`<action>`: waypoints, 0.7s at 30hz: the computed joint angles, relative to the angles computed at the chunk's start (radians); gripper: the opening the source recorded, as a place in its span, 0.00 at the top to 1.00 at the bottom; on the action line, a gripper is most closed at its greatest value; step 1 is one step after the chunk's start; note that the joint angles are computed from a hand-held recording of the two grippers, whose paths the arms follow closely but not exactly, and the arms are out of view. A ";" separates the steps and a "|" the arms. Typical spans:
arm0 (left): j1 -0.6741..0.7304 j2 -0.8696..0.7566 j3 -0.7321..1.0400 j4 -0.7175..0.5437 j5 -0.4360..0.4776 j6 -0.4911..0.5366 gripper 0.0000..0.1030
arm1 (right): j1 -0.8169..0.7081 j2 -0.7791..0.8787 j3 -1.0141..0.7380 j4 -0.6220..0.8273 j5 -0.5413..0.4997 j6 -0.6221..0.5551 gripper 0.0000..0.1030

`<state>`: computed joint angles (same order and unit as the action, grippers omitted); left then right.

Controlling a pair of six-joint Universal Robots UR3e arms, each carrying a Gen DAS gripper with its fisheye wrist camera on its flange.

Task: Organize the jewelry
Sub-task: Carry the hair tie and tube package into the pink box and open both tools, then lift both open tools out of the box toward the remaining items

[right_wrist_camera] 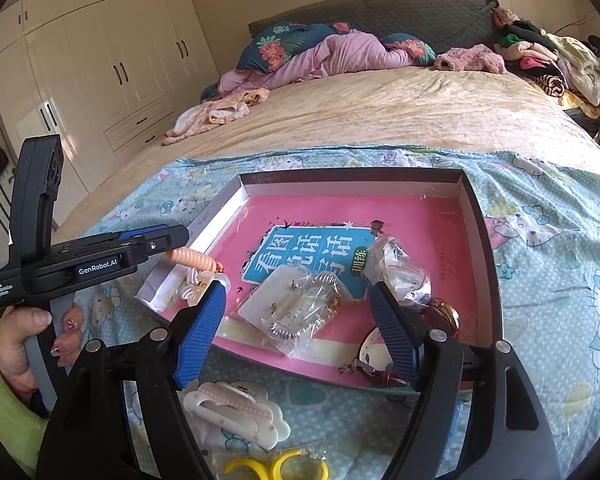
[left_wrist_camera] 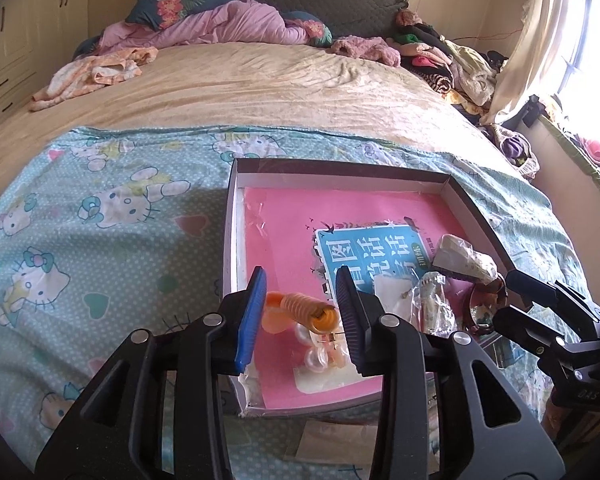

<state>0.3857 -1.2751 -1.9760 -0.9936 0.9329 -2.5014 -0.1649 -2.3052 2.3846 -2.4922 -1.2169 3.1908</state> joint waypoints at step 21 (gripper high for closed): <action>0.114 0.211 0.020 -0.202 -0.087 0.074 0.14 | -0.162 -0.308 -0.050 0.311 0.103 -0.075 0.11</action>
<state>0.4997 -1.0638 -1.9556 -1.1952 0.8460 -2.4275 -0.3264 -2.6131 2.3342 -2.1816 -1.1136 3.1160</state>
